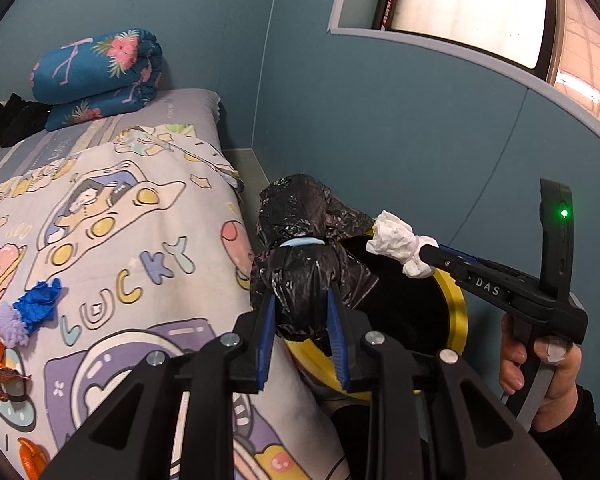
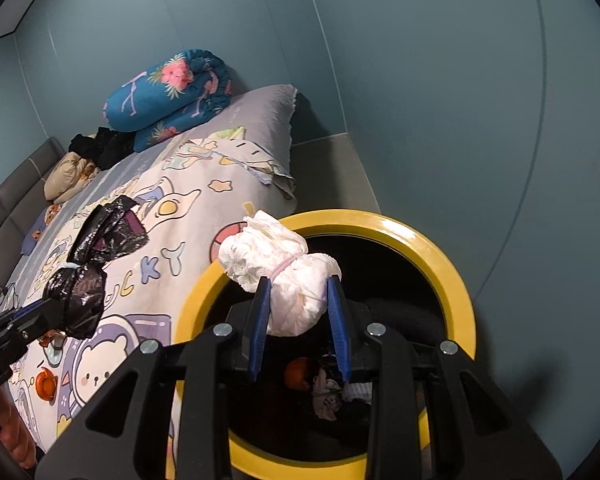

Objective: Collect trash
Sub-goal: 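Open both tools to drop the bag and cloth into the bin, then move both tools back over the remaining trash on the bed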

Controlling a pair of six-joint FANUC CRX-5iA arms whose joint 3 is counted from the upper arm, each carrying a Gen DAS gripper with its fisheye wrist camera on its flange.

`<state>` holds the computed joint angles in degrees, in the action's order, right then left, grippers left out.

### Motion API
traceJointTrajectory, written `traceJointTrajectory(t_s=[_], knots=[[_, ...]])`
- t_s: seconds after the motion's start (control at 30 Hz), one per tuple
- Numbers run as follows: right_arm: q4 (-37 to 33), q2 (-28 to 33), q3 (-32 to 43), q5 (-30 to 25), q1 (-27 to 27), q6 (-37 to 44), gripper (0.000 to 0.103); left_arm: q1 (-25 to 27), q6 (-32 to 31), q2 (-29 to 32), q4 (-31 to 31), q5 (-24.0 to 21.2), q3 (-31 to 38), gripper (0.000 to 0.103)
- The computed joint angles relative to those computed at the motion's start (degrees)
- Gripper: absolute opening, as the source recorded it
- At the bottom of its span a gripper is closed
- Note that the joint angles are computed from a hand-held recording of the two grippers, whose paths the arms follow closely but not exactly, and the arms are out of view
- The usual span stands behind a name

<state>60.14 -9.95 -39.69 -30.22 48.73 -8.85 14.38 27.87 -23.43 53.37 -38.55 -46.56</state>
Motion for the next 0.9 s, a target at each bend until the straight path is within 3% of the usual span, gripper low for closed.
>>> traceJointTrajectory(t_s=[0.47,0.7,0.9], knots=[[-4.9,0.6,0.2,-2.5,-1.3,1.5,0.029,-7.9,3.6,7.6,-1.0,4.6,3.4,0.024],[-5.9,0.6,1.0,-6.2,-0.1,1.3,0.035,-7.8,3.6,7.9,1.7,4.7,3.0,0.046],[-5.7,0.6,1.4,-7.2,0.4,1.0,0.039,-5.1,2.7,6.8,2.9,4.2,2.1,0.049]])
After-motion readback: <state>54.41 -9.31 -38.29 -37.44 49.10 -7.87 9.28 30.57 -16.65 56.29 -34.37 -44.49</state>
